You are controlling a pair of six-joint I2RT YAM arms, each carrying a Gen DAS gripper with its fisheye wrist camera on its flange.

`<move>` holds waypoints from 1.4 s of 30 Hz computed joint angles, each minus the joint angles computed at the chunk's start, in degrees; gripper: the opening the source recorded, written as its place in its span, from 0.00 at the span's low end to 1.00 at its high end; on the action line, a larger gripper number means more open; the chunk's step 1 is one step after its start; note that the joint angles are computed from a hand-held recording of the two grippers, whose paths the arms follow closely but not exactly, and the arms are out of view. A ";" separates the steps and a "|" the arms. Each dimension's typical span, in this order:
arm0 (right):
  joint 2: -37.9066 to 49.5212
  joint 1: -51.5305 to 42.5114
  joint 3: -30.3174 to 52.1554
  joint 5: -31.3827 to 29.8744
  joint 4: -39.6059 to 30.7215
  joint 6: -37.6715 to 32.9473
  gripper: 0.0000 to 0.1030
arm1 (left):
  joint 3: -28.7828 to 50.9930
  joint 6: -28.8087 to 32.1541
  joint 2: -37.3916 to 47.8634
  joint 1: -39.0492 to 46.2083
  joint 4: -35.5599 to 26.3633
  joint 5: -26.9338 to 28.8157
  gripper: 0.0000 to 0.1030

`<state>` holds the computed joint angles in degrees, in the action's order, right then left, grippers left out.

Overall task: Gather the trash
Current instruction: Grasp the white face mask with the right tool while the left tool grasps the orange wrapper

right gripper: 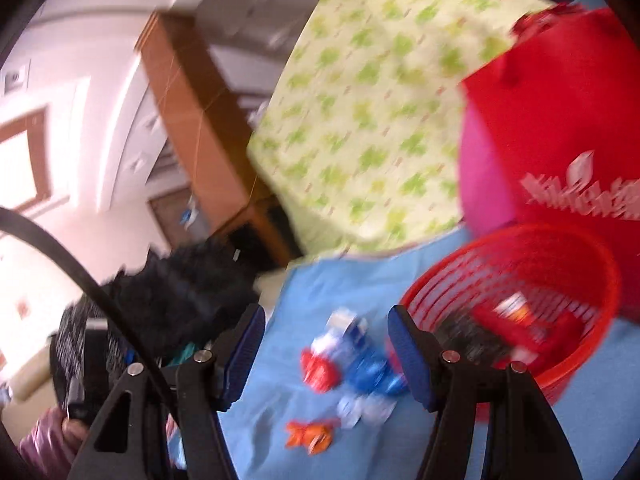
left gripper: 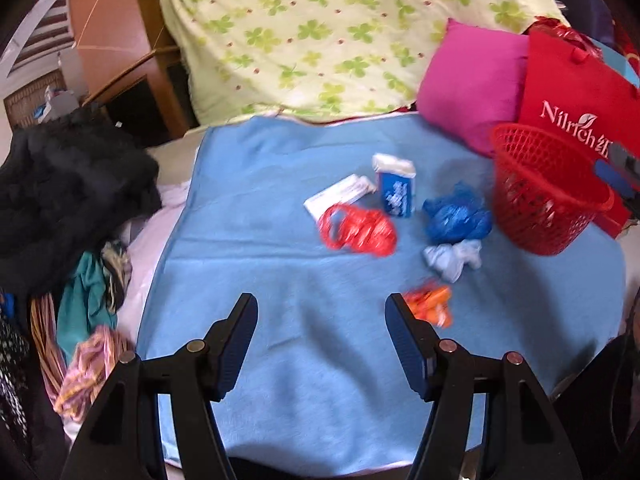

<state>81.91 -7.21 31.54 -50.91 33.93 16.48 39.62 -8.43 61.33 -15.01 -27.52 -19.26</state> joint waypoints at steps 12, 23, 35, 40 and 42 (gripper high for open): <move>24.88 16.22 24.15 14.13 -32.32 -5.88 0.66 | -6.04 1.34 10.53 0.94 12.30 7.04 0.65; 36.92 25.32 36.71 32.42 -37.09 3.36 0.66 | -6.32 7.24 14.05 6.67 16.12 13.30 0.65; 40.16 31.04 40.47 42.03 -37.57 -5.45 0.43 | -4.08 12.64 18.29 6.81 19.15 19.59 0.65; 31.15 29.11 30.83 34.82 -31.32 -5.90 0.43 | -1.45 14.00 22.42 7.01 19.63 24.70 0.66; 27.10 27.26 25.93 31.92 -26.18 -4.44 0.43 | 0.82 13.59 25.85 6.42 19.45 25.81 0.68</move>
